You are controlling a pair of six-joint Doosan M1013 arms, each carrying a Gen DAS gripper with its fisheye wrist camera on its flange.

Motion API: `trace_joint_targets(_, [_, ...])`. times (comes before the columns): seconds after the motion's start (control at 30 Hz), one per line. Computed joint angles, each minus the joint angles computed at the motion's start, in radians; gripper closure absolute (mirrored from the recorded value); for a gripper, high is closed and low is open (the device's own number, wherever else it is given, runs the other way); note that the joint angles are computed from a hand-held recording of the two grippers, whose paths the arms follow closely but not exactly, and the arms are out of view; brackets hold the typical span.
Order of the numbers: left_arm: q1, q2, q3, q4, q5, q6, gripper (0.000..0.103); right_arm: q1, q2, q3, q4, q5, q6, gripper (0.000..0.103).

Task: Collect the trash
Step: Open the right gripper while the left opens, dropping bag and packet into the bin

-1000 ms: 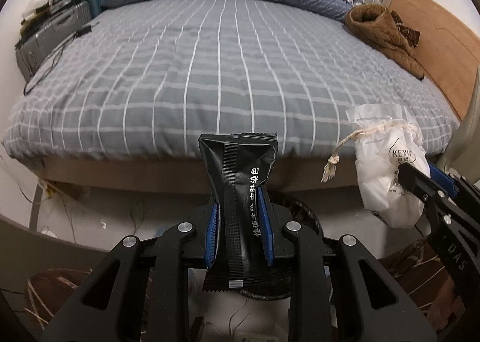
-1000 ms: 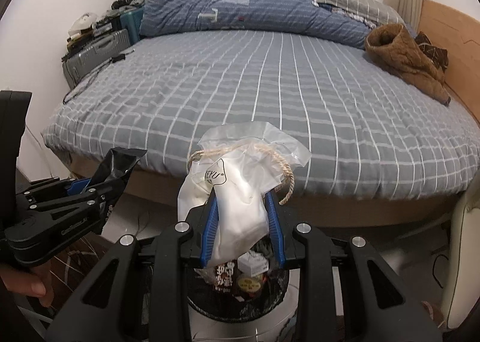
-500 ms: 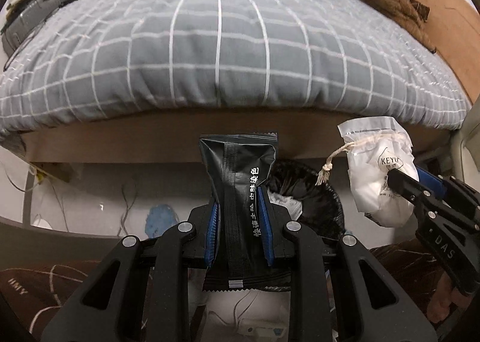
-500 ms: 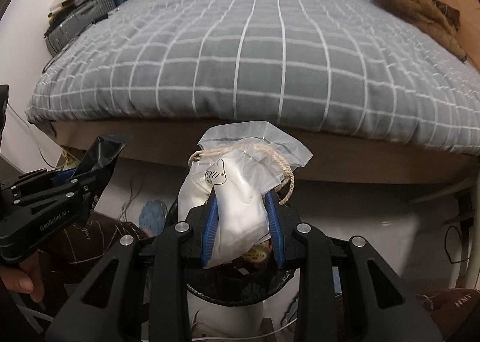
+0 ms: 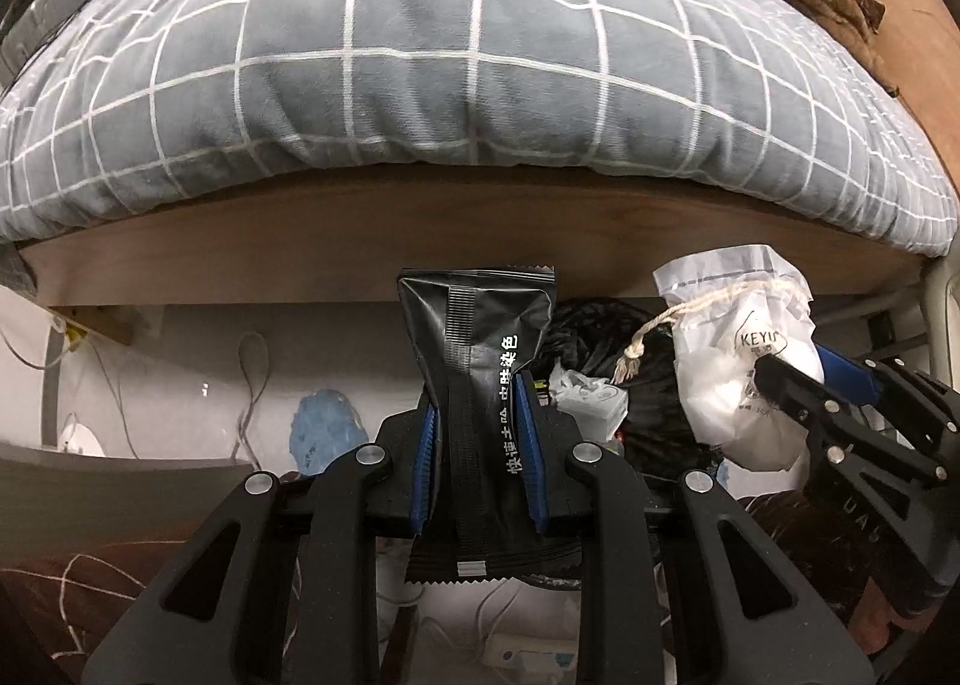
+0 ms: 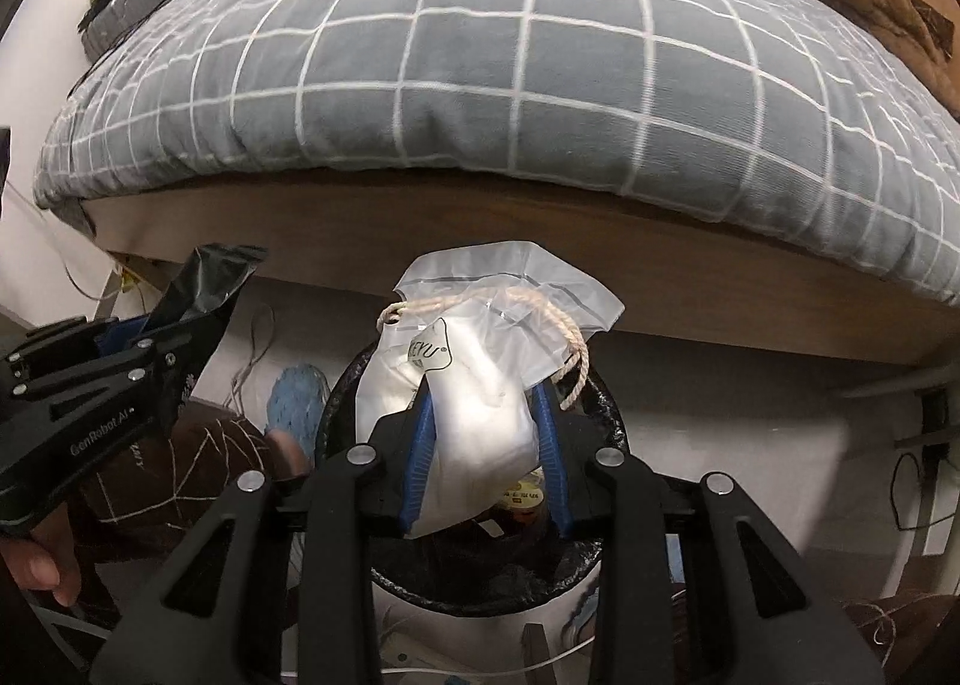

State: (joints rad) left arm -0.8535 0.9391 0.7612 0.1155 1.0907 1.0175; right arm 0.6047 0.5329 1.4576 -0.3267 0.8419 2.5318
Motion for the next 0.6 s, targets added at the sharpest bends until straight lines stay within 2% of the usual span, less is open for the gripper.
trace_joint_targets(0.1, [0.003, 0.006, -0.012, 0.005, 0.009, -0.006, 0.080, 0.008, -0.002, 0.004, -0.029, 0.003, 0.001, 0.062])
trace_joint_targets(0.23, [0.003, 0.009, -0.020, 0.010, 0.010, -0.017, 0.080, 0.011, -0.007, 0.011, -0.055, 0.010, 0.016, 0.040])
trace_joint_targets(0.3, [0.001, 0.015, -0.034, 0.001, 0.010, -0.012, 0.080, 0.009, -0.019, 0.028, -0.076, 0.007, 0.045, 0.036])
trace_joint_targets(0.37, [-0.003, 0.021, -0.047, -0.003, 0.013, 0.000, 0.080, 0.005, -0.035, 0.051, -0.101, 0.006, 0.085, 0.027])
trace_joint_targets(0.6, [-0.020, 0.064, -0.127, -0.041, 0.053, 0.030, 0.080, -0.007, -0.087, 0.132, -0.168, -0.004, 0.192, 0.017])
